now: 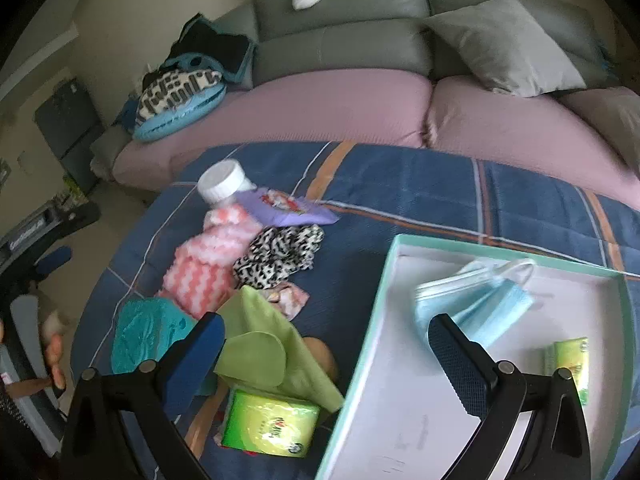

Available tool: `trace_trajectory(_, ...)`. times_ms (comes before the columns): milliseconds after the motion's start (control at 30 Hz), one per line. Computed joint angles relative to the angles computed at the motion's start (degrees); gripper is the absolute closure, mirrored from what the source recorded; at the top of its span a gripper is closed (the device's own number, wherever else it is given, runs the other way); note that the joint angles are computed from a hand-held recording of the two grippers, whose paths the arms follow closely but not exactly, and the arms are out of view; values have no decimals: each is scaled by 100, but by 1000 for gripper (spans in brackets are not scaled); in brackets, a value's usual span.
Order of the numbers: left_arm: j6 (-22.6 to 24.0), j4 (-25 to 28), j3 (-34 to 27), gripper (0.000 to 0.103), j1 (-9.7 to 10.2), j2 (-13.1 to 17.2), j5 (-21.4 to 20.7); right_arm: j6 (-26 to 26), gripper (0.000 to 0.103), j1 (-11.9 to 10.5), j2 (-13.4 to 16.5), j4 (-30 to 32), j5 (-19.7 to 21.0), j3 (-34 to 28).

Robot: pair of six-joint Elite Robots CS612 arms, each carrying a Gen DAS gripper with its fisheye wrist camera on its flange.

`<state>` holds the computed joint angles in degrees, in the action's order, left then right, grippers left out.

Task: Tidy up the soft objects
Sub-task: 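Move both tools back toward the remaining pile, then grasp the pink zigzag cloth with the left tool while the right tool grasps the light green cloth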

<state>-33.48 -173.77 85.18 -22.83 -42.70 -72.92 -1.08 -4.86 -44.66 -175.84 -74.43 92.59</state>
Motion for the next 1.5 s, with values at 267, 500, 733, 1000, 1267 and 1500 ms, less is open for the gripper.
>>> trace_trajectory(267,408,623,-477,3,33,208,-499,-108,0,56,146,524,287,-260)
trace_trajectory(500,685,1491,-787,3,44,292,-701,-314,3,126,243,966,277,-439)
trace_trajectory(733,1131,2180,-1152,3,23,433,-917,-449,12,139,291,1273,323,-531)
trace_trajectory(1000,1462,3052,-1711,3,141,678,-1502,-607,32,135,325,1438,460,-590)
trace_trajectory(1267,2210,3806,-2200,4,154,915,-1755,-607,44,143,372,1625,460,-653)
trace_trajectory(1500,2404,4469,-2658,27,157,1133,-1887,-603,65,119,387,1640,443,-651)
